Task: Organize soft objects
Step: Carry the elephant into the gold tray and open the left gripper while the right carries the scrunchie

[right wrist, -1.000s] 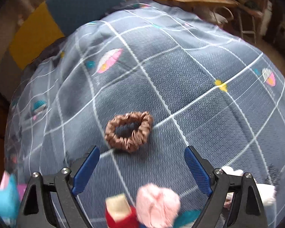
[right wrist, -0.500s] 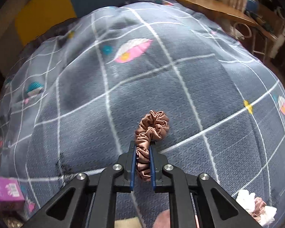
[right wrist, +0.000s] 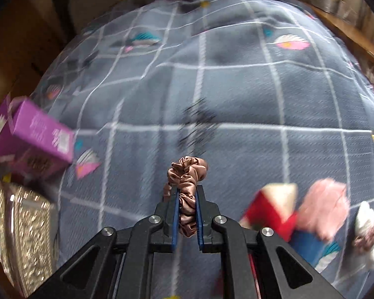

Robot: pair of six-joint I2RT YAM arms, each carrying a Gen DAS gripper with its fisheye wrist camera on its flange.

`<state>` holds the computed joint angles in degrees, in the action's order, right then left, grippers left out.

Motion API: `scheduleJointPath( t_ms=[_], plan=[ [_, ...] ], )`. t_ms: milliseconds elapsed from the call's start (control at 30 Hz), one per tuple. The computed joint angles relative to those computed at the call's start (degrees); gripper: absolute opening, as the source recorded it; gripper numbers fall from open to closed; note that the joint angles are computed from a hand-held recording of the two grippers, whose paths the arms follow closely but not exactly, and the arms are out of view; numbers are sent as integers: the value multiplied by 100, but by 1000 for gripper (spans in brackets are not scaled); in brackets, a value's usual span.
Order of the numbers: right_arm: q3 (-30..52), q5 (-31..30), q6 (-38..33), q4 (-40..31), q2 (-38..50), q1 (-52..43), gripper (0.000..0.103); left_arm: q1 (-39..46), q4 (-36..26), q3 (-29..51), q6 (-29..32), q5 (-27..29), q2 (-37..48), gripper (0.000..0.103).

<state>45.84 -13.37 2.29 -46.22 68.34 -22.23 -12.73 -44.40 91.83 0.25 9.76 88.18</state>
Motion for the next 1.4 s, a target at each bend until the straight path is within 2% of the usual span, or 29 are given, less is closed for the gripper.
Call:
scheduleJointPath(
  t_ms=[133,300,467,667,733,833,900,1000,1133,1400],
  plan=[
    [-533,-337,477,-122,-673,313,11,634,138,-989,236,453,-647,41],
    [-1097,-53,1087,-91,-1082,758,11,1451,140,-1785,490,996,-1122,41],
    [-1300,190,1282,30,-1397,966,11,2338,84,-2315,779,1381,-1486,41],
    [-1468,726,1415,112,-1758,1446,11,3100,141,-2859,1224,1363,-1412,42],
    [-1530,801,1437,144,-1861,1490,11,3218,263,-3031,1270,1207,-1326,50],
    [-1598,1055,1562,188,-1966,1740,11,3373,271,-3167,1363,1040,-1167,53],
    [-1606,1238,1630,200,-1980,1889,11,3518,181,-3259,1496,1117,-1109,54],
    [-1624,1555,1826,214,-1988,2168,11,3659,318,-3583,1658,1135,-1340,63],
    [-1610,2026,2250,265,-1866,2698,11,3800,390,-3915,1798,1174,-1733,63],
    [-1013,1850,2205,-104,-1441,2351,11,4036,40,-4156,2351,1544,-2378,63]
  ],
)
